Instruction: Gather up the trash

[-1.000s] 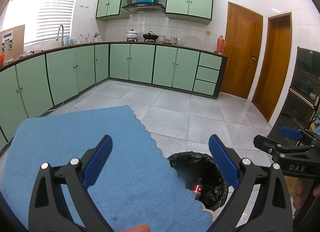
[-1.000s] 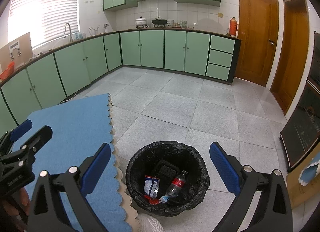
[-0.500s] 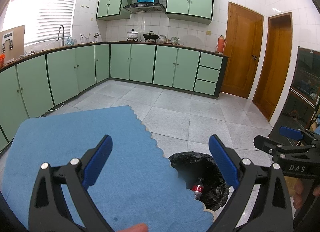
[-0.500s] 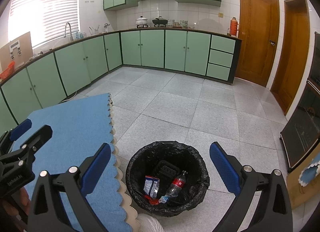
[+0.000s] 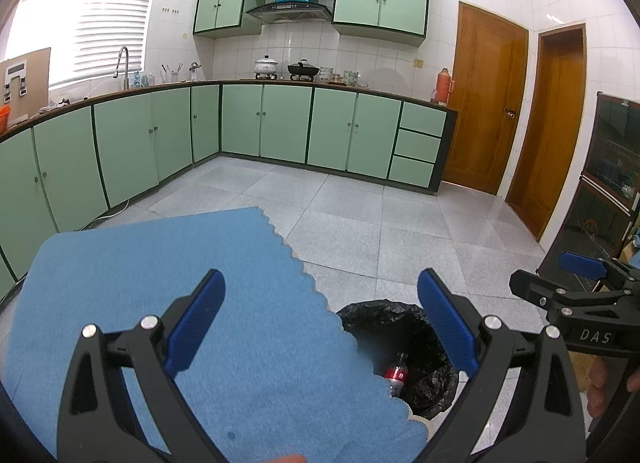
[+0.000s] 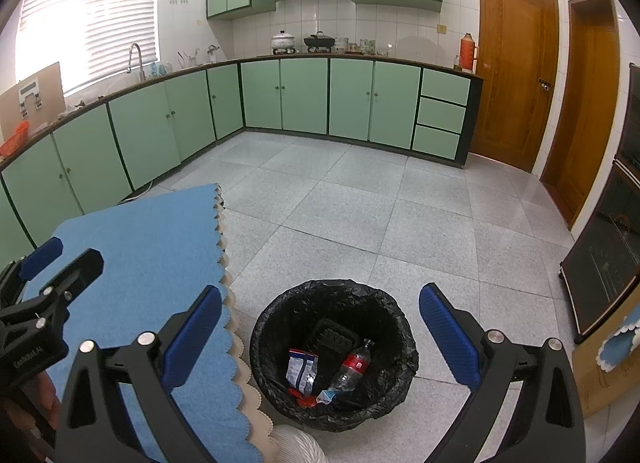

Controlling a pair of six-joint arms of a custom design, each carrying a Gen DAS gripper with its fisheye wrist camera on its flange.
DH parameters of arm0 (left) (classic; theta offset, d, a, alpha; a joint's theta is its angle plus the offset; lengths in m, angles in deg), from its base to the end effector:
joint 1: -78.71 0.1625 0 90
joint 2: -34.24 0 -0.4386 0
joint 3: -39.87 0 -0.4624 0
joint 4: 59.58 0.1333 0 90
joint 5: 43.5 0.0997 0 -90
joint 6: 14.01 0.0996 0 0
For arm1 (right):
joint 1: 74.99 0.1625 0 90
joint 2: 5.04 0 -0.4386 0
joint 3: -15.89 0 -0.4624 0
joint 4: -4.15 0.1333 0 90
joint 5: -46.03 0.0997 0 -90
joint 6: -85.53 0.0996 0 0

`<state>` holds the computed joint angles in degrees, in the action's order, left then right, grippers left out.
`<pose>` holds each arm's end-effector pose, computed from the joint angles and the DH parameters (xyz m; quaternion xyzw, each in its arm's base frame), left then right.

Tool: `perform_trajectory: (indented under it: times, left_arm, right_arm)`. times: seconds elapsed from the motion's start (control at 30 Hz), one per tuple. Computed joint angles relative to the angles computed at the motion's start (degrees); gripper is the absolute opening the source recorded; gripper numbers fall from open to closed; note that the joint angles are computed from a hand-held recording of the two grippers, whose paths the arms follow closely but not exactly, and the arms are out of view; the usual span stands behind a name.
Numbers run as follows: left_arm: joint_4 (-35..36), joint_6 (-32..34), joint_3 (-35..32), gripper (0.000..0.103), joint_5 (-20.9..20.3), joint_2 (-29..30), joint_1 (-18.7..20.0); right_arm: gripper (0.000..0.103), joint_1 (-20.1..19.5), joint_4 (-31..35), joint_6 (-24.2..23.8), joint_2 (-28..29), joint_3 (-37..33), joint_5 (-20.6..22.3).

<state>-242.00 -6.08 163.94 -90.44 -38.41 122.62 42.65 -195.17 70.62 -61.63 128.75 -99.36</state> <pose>-0.2510 -0.5210 0.2302 0.2812 0.8346 -0.4202 0.2184 0.3254 -0.5107 0.1897 0.0940 -0.8136 0.4391 0.3694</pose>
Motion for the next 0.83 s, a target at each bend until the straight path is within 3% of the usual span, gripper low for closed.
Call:
perform_trajectory:
  times: [0.83]
  left_arm:
    - [-0.05, -0.28, 0.74, 0.094, -0.32, -0.53, 0.92]
  right_arm:
    - [0.097, -1.14, -0.69, -0.44, -0.82, 1.48, 1.02]
